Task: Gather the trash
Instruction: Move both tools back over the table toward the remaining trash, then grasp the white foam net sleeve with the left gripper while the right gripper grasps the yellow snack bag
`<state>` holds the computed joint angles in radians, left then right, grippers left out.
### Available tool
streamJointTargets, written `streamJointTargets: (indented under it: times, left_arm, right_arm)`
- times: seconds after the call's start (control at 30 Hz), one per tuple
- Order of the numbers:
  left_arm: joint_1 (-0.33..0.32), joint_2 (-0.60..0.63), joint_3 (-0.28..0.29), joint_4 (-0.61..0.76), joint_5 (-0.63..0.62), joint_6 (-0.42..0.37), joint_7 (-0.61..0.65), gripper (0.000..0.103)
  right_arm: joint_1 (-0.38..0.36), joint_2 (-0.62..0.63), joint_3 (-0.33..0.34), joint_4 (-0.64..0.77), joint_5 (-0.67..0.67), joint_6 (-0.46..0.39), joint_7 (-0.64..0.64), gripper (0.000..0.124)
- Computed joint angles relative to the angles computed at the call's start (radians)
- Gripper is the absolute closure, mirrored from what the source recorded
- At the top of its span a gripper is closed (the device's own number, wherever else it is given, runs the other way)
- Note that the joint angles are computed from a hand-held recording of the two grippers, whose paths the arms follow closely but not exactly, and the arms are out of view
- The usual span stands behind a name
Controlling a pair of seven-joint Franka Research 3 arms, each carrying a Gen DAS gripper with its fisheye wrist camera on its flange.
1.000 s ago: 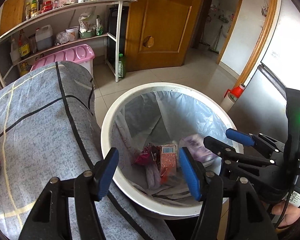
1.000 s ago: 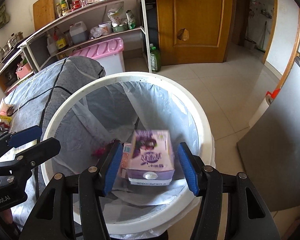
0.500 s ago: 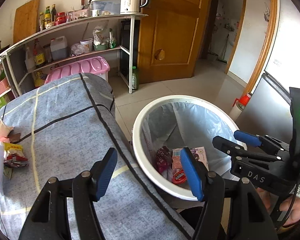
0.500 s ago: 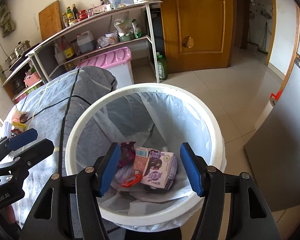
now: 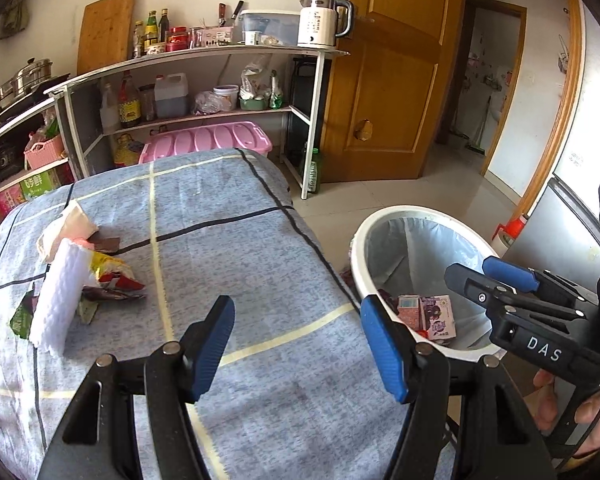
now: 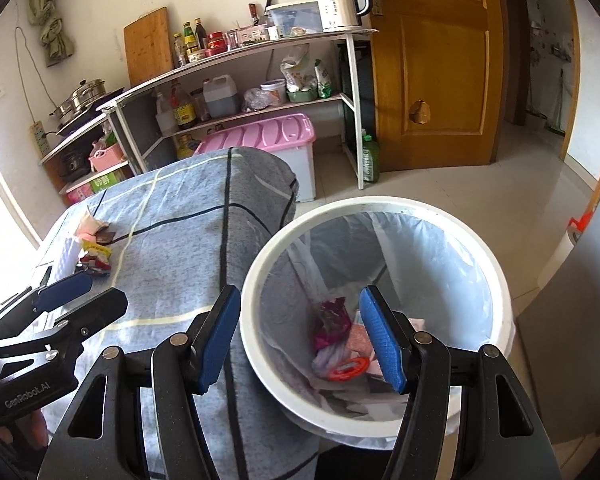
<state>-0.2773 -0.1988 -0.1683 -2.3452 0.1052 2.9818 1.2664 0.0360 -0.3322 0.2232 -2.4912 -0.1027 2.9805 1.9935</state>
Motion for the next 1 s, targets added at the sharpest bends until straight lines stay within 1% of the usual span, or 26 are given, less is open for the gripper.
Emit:
streamJointTargets:
  times: [0.13,0.23,0.33,0.47,0.53,0.6,0.67,0.77,0.83,0.9,0.93,1.0]
  left_arm:
    - [0.041,-0.043,0.008,-0.052,0.024,0.003,-0.039,0.035]
    - [0.083,-0.075,0.011,-0.09,0.057,0.008,-0.079,0.035]
    - [0.116,-0.101,0.026,-0.122,0.076,0.006,-0.109,0.035]
    - [0.177,-0.126,0.033,-0.156,0.118,0.014,-0.149,0.035]
    - [0.189,-0.126,0.054,-0.158,0.121,0.005,-0.148,0.035]
    - [0.224,-0.128,0.049,-0.161,0.144,0.001,-0.166,0.035]
    - [0.245,-0.121,0.054,-0.16,0.164,0.006,-0.164,0.035]
    - [0.23,-0.101,0.092,-0.15,0.142,0.0,-0.124,0.035]
    - [0.236,-0.089,0.095,-0.145,0.143,0.01,-0.107,0.035]
    - [0.235,-0.069,0.102,-0.128,0.14,0.003,-0.076,0.035]
    - [0.224,-0.061,0.111,-0.12,0.126,-0.002,-0.053,0.035]
    - [0.183,-0.04,0.148,-0.105,0.064,0.007,0.024,0.035]
  right_arm:
    - [0.02,0.04,0.021,0.031,-0.011,0.004,0.005,0.061]
    - [0.056,0.076,0.018,0.058,-0.012,0.01,-0.003,0.061]
    - [0.082,0.115,0.021,0.091,-0.025,0.014,0.0,0.061]
    - [0.128,0.165,0.006,0.136,-0.04,0.008,0.0,0.061]
    - [0.162,0.186,-0.012,0.154,-0.026,0.011,-0.017,0.061]
    - [0.185,0.211,-0.022,0.179,-0.026,0.006,-0.024,0.061]
    - [0.209,0.236,-0.032,0.205,-0.028,0.001,-0.034,0.061]
    - [0.247,0.281,-0.052,0.252,-0.019,-0.015,-0.067,0.061]
    - [0.265,0.308,-0.064,0.284,-0.044,-0.029,-0.057,0.061]
    - [0.287,0.334,-0.078,0.311,-0.037,-0.034,-0.068,0.061]
    - [0.297,0.346,-0.084,0.325,-0.032,-0.04,-0.069,0.061]
    - [0.315,0.371,-0.095,0.353,-0.006,-0.045,-0.089,0.061]
